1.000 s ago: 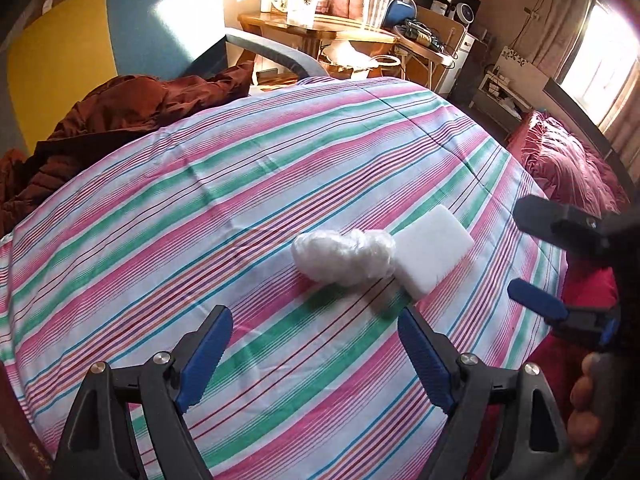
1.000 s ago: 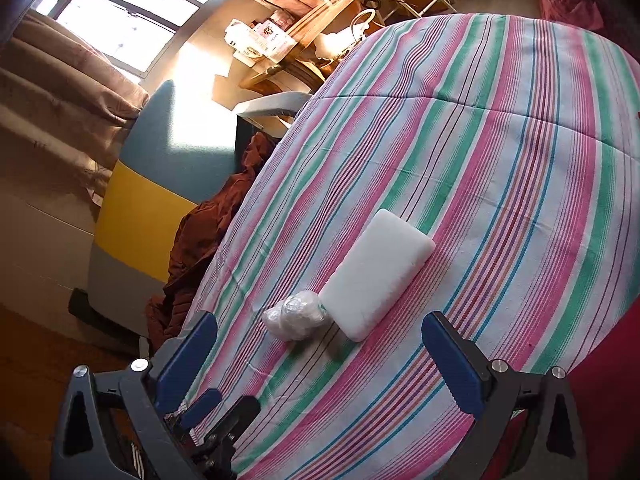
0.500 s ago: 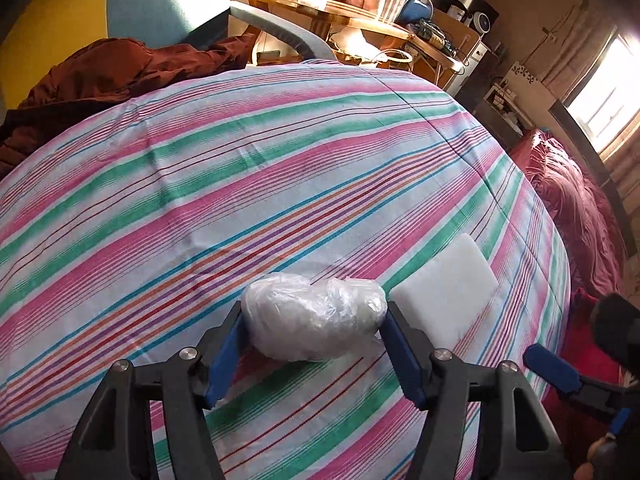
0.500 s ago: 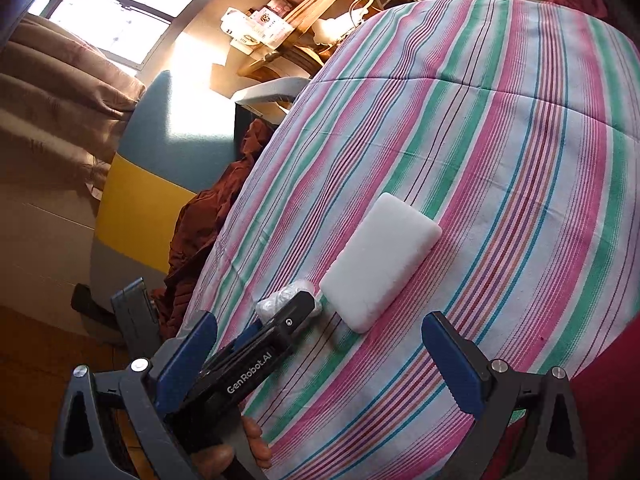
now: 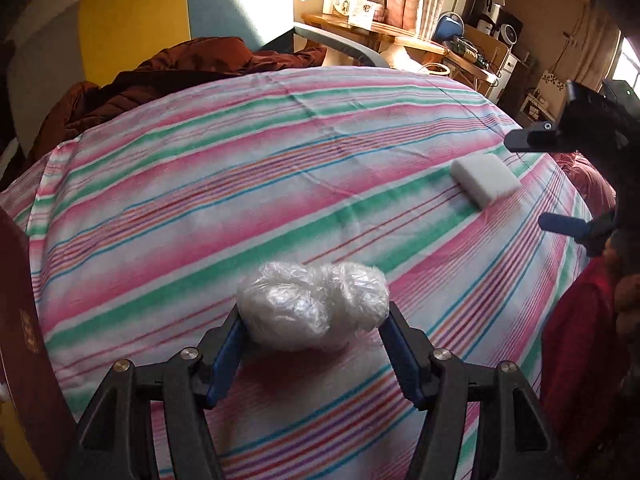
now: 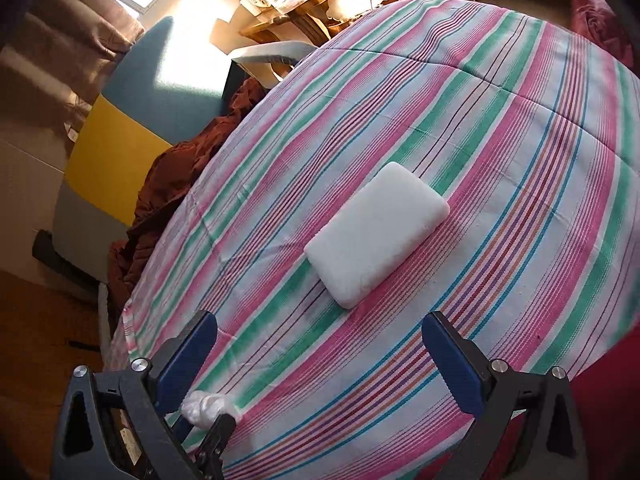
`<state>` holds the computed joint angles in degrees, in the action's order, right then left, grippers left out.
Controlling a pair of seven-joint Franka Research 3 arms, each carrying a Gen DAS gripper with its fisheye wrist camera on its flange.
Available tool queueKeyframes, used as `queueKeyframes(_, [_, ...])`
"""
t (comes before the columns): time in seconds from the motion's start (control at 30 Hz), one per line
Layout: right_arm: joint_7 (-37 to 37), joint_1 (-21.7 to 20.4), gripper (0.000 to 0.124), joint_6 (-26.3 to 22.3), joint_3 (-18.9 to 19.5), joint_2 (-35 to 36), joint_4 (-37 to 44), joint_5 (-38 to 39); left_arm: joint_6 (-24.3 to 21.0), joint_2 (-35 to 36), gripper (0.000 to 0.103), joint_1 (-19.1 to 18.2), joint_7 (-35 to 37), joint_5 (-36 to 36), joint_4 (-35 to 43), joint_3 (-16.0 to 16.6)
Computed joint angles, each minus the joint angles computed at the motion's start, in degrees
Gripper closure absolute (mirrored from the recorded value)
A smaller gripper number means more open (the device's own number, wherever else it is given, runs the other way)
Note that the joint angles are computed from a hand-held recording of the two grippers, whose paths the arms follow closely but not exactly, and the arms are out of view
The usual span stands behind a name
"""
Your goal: Organize objects
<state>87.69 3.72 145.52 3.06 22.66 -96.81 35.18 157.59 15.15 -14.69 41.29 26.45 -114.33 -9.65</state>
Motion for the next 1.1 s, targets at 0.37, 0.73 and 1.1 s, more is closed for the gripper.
queueKeyframes(0.37, [14.96,4.88,0.021,-6.33,-5.31,5.36,9.24,-17.49,5.81,-0.98,0.043,-2.34,-11.09,15.40,-3.34,3.85])
queueKeyframes(0.73, [30.88,6.53,0.021,-8.15,-7.61,19.02,26.32,-26.68,14.61,-1.24,0.042,0.28,-8.63,9.56,-6.61,3.32])
queueKeyframes(1.1, [25.37,8.44,0.036,-15.23,-8.27,22.19,33.19,-34.69,12.93,-1.08,0.036,-1.72,-11.29,13.56,-5.78,4.85])
